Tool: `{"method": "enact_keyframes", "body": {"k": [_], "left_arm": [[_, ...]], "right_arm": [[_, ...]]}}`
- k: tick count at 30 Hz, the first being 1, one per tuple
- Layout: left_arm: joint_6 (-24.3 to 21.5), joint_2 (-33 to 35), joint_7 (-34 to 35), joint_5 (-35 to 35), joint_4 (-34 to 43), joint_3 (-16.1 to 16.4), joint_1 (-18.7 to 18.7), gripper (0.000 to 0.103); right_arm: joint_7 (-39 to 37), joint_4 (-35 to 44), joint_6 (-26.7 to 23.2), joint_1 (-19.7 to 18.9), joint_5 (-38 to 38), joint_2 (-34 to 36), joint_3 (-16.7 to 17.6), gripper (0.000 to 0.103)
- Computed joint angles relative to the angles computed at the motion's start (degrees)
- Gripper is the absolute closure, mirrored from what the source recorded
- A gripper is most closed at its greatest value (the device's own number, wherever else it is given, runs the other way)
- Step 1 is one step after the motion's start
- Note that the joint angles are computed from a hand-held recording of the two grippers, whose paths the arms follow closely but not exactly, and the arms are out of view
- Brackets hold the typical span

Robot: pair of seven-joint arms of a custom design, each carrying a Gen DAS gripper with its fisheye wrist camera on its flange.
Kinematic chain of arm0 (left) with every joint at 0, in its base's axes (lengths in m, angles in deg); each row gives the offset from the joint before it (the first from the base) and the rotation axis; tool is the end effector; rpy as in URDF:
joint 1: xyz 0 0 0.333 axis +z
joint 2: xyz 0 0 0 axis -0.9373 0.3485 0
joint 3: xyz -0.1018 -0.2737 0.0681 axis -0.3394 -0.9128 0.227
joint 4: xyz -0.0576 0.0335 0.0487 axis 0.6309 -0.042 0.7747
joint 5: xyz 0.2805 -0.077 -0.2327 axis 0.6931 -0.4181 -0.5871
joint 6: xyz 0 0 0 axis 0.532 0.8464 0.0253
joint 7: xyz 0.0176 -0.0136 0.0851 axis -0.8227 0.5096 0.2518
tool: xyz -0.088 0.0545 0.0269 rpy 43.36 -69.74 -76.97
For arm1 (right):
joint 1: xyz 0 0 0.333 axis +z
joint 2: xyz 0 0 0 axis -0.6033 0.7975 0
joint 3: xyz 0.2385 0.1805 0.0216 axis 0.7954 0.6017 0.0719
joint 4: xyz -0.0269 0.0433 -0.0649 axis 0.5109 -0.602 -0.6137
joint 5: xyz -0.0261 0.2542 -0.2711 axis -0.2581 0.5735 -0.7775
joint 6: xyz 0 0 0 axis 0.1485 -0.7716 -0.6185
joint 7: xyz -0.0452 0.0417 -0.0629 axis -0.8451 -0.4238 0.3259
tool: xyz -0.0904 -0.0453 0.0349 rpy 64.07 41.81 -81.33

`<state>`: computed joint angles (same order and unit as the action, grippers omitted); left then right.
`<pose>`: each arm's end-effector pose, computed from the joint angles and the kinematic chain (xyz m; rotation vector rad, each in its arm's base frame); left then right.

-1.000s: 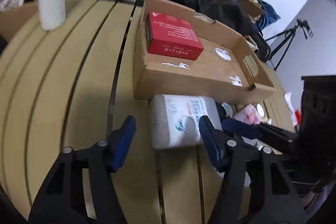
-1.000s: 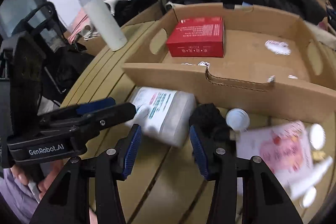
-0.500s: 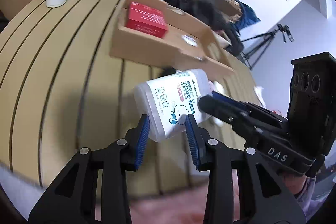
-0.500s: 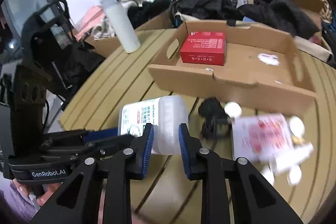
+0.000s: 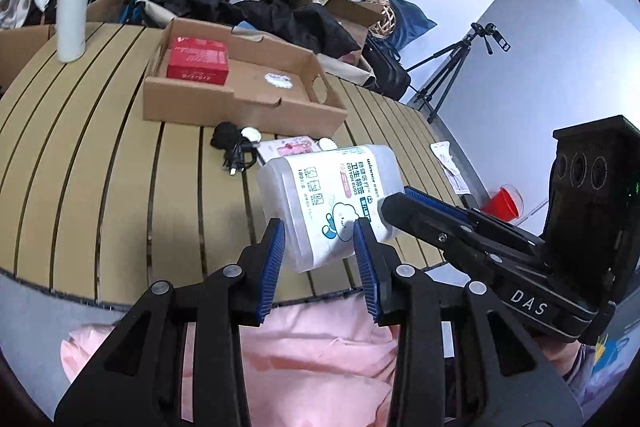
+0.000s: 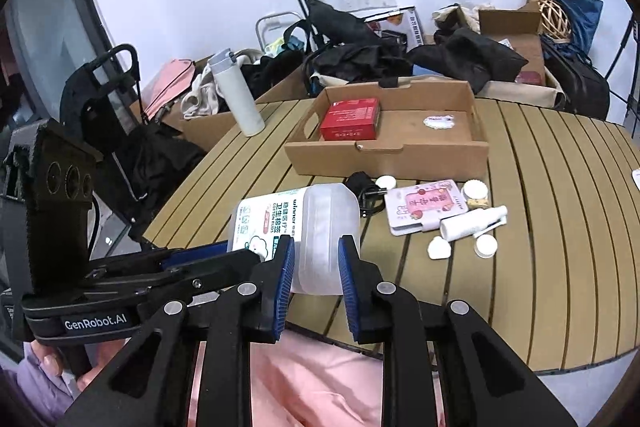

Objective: Organize objects
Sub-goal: 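Lower the white bottle into the tray beside the red box and release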

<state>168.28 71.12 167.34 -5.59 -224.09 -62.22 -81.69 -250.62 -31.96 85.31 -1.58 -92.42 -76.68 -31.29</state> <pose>0.4657 -0.1689 0.3902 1.4848 -2.3194 1.2960 0.4076 0.4227 0.4031 -1.5941 1.7100 -0.4661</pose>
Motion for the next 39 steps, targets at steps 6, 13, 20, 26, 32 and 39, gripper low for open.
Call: {"method": "enact_keyframes", "body": {"k": [6,13,20,26,32,39], "left_arm": [[1.3,6.3,-3.8,4.8,9.0,-1.0,0.4,0.071],[2.9,24.8,-16.0,20.2,31.9,-2.5,2.6,0.071],[-1.4,43.7,-32.0,38.3,55.1,0.6,2.0,0.071],[-4.2,53.7,-45.7,51.7,66.1,5.3,-0.9,0.072],[2.2,50.0,-48.2,57.0,59.4,3.0,0.3,0.047],[9.0,36.4,-54.1,63.9,45.6,2.0,1.5,0.006]], "right_arm": [[-3.3,2.3,1.0,-2.0,0.4,1.2,-1.2,0.078],[-19.7,16.6,5.4,-5.6,10.9,12.4,-4.7,0.078],[-43.0,38.5,5.6,-13.6,32.1,32.8,2.5,0.078],[-57.2,59.2,-1.7,-14.7,43.6,49.6,8.3,0.078],[-56.5,59.5,-2.2,-12.8,49.1,50.3,5.1,0.077],[-50.0,42.2,-5.4,-4.8,45.7,32.9,-8.8,0.014]]}}
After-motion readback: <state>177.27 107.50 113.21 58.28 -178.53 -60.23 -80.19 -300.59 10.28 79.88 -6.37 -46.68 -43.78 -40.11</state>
